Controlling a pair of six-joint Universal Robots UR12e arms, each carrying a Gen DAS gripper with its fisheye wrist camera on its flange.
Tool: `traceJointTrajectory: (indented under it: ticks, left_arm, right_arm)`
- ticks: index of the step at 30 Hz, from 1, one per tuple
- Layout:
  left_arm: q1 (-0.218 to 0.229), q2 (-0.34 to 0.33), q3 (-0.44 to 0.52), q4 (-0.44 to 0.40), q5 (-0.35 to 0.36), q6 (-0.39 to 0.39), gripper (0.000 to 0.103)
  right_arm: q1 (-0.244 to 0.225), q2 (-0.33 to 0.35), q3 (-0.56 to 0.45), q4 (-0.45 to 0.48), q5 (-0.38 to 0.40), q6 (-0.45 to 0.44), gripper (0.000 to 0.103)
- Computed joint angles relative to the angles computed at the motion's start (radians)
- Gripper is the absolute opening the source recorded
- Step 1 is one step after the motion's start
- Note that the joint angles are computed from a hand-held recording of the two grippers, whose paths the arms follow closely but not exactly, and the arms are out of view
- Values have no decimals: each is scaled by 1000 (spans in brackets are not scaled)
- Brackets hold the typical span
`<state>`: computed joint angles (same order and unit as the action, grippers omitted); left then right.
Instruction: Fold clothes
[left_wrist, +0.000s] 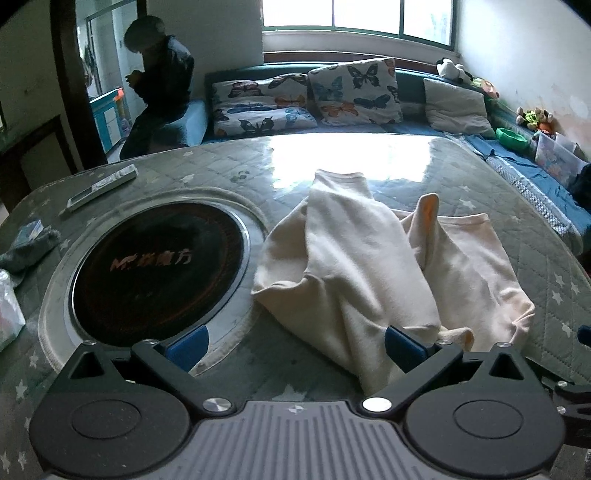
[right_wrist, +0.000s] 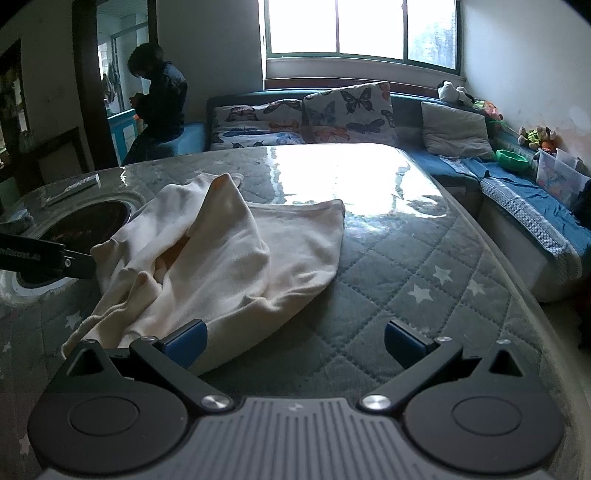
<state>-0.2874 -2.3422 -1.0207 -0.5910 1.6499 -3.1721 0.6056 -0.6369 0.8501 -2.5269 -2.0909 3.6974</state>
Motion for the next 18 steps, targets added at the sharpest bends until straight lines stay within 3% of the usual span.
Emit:
traceJointTrajectory:
  ticks: [15,18]
  left_arm:
    - [-14,-60,106,-15,-38,64,103]
    - [-17,-76,134,-22,-55,92,98]
  right_arm:
    - [-20,33,-67,5,8,-57,102]
    - [-26,43,-85,9,12,-70,97]
